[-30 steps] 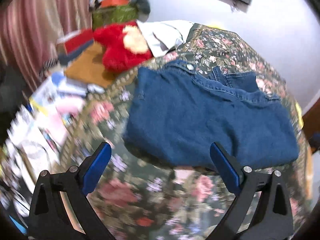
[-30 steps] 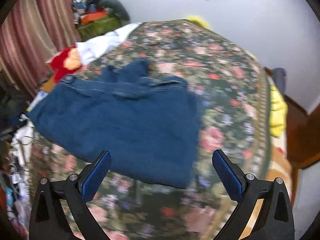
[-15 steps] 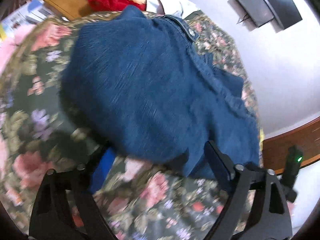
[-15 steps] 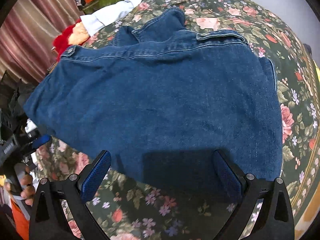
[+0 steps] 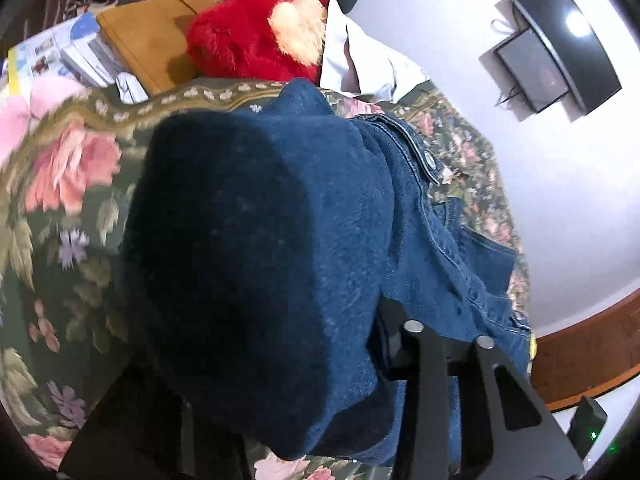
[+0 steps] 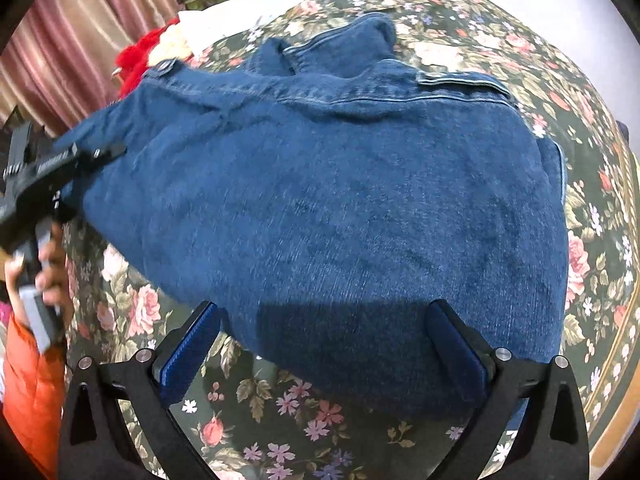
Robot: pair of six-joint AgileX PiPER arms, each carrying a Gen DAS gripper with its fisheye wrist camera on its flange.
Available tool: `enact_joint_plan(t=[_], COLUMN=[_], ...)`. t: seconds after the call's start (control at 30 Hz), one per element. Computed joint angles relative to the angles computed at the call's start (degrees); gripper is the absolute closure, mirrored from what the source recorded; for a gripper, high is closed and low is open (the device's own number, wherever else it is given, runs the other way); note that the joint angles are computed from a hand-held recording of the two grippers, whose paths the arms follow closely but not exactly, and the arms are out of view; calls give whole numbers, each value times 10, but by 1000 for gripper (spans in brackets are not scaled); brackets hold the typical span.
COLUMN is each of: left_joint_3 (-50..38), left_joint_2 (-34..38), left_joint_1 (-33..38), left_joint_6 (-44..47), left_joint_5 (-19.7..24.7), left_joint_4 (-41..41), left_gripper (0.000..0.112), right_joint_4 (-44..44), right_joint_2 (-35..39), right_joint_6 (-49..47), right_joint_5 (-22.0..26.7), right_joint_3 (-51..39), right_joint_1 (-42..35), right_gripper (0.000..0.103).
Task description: Fold large clothes
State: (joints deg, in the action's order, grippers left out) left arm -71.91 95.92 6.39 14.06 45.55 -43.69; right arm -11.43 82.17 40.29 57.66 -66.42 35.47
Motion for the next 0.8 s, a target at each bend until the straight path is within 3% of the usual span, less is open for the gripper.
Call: enact_joint_plan(t=[0.07, 0.17, 0.4, 0.63, 0.8], left_joint_3=[-18, -21, -33, -63, -43], left_joint_2=[-10, -51, -147, -169, -170], left_joint_1=[-14, -27, -65, -110, -172], left_joint_6=[-34, -15, 21, -12, -88], left_joint_5=[4, 4, -8, -9, -36], left_joint_4=[49, 81, 110, 178, 290], left_gripper=[83, 89, 91, 92, 93], right_joint_4=[-6, 1, 93, 156, 94], right_joint_2=[5, 5, -2, 133, 217], right_joint_6=[6, 8, -10, -66, -61], right_joint_5=[10, 27, -15, -24, -26], right_joint_3=[-7, -20, -48, -155, -202], right_joint_1=[8, 9, -41, -45, -5], right_gripper=[0, 1, 1, 1, 0])
